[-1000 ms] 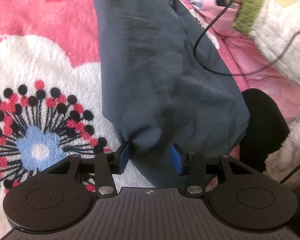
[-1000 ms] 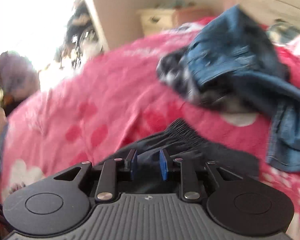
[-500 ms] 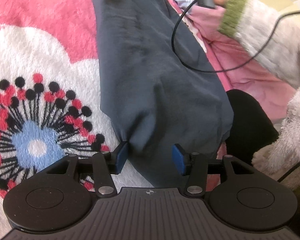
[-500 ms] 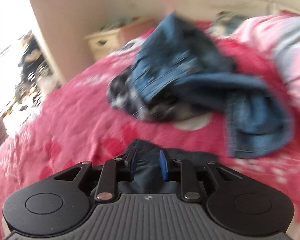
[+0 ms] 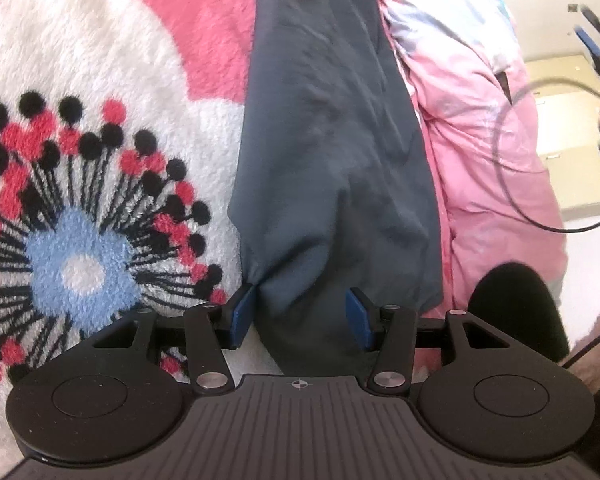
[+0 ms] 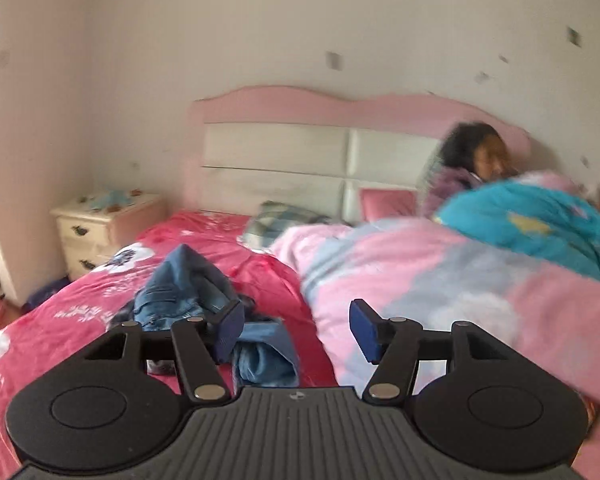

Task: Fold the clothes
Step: 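Pinch the waistband with the right tool and pull it straight along the trousers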

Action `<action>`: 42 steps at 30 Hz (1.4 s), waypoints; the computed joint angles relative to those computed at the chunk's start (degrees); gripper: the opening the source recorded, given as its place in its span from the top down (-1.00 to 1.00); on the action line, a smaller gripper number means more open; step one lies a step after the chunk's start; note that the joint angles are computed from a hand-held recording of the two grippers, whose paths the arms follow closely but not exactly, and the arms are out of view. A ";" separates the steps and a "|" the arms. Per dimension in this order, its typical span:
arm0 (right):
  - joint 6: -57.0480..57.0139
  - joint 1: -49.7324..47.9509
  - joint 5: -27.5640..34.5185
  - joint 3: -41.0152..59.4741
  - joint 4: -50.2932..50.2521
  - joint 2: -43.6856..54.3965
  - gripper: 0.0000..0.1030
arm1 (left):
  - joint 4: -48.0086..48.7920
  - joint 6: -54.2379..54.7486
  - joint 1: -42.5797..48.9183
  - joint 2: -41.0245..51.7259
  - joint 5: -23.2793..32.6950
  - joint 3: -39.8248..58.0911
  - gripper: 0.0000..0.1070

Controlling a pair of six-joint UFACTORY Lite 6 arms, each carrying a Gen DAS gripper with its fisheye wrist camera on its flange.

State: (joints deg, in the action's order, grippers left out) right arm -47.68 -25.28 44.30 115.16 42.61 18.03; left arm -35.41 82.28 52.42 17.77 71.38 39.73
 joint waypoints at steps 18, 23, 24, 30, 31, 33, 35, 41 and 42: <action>-38.09 -5.91 3.54 -33.24 9.46 17.50 1.00 | -2.96 -8.55 -4.75 -18.94 -7.51 -11.94 0.08; -43.43 -8.95 7.24 -34.64 17.54 14.38 0.92 | -2.42 -10.38 -7.48 -21.58 -10.17 -12.67 0.08; -43.73 -8.74 8.70 -35.12 17.65 13.21 0.92 | -2.39 -10.93 -7.46 -21.20 -10.36 -12.51 0.08; -48.00 -3.55 2.19 -39.32 12.80 11.49 0.94 | -4.05 -12.39 -9.25 -21.98 -11.59 -13.62 0.08; -47.77 -3.74 -0.75 -39.66 12.57 11.84 0.94 | -4.06 -11.58 -8.91 -23.50 -11.30 -14.80 0.08; -44.32 -7.77 -0.08 -38.22 13.28 11.50 0.92 | -4.10 -9.32 -7.09 -24.94 -10.55 -16.39 0.08; -42.57 -13.17 6.42 -36.66 13.94 8.82 0.92 | -2.78 -7.99 -3.68 -24.23 -8.70 -15.77 0.08; -40.95 -16.69 27.49 -38.45 -2.99 -2.42 0.87 | -0.87 -4.81 2.02 -20.49 -5.37 -13.41 0.07; -41.63 -15.21 25.79 -42.01 -6.43 -4.74 0.87 | -0.86 -3.91 2.72 -20.00 -5.11 -13.31 0.07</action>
State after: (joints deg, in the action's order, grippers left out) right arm -89.31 -40.49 70.08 73.15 36.18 13.29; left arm -36.26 78.36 55.14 -2.23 66.27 26.42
